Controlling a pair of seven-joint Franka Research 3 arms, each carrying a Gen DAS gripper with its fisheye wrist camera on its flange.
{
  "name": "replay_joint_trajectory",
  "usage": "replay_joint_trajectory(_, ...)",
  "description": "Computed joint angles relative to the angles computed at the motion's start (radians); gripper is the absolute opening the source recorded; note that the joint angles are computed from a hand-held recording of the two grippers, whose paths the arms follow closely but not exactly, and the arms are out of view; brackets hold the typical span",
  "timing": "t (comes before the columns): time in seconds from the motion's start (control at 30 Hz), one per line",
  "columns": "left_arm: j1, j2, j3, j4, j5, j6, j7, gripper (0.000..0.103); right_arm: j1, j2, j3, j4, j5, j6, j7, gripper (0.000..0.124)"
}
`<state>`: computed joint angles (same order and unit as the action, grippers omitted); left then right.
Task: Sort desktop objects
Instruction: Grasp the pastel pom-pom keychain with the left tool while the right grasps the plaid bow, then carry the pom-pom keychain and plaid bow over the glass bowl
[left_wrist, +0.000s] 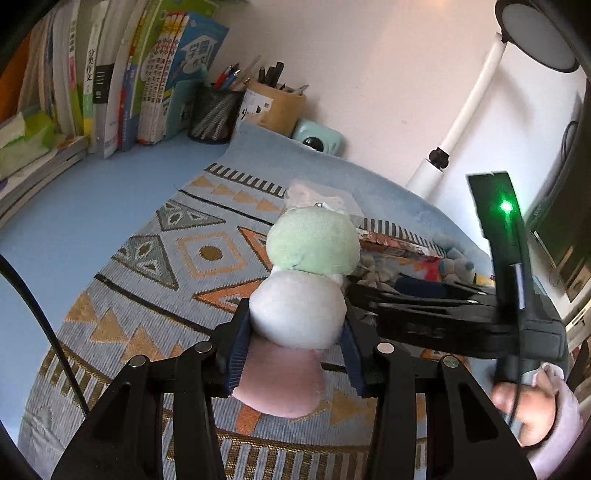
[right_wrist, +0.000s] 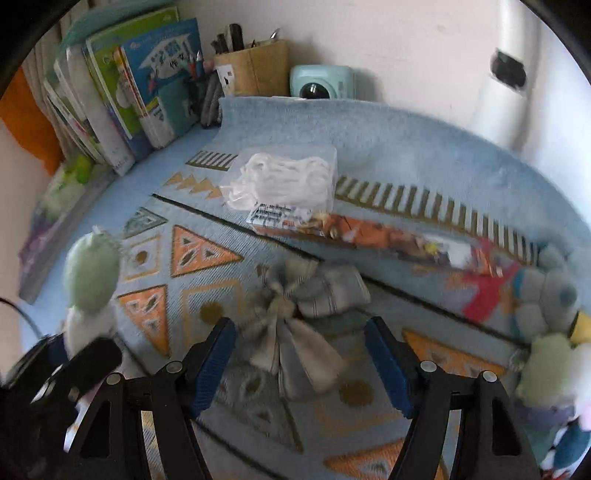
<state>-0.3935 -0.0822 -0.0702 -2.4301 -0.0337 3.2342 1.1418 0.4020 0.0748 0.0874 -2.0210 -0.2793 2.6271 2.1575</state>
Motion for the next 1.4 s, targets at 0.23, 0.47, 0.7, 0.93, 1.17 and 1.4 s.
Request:
replay_joint_trajectory(0.23, -0.003, -0.01, 0.002, 0.0, -0.026, -0.024, 0.017, 0.042, 0.028, 0.018, -0.004, 0.014, -0.137, 0.025, 0.028, 0.033)
replay_joint_trajectory(0.47, 0.152, -0.075, -0.171, -0.012, 0.103, -0.062, -0.104, 0.042, -0.004, -0.121, 0.017, -0.149, 0.057, 0.164, -0.11, 0.021)
replay_joint_trajectory(0.7, 0.145, -0.098, -0.248, 0.074, 0.284, -0.108, -0.225, 0.042, -0.119, -0.47, 0.07, -0.435, 0.199, 0.291, -0.102, 0.021)
replay_joint_trajectory(0.93, 0.223, -0.017, -0.405, 0.286, 0.572, -0.153, -0.462, 0.042, -0.312, -0.82, 0.122, -0.622, 0.239, 0.243, -0.086, 0.021)
replay_joint_trajectory(1.17, 0.068, 0.177, -0.4, 0.58, 0.684, -0.275, -0.42, 0.042, -0.564, -1.12, 0.151, -0.735, 0.231, 0.17, -0.065, 0.021)
replay_joint_trajectory(1.4, -0.068, 0.459, -0.446, 0.943, 0.552, -0.378, -0.146, 0.042, -0.785, -1.249, 0.073, -0.75, 0.217, 0.052, -0.062, 0.021)
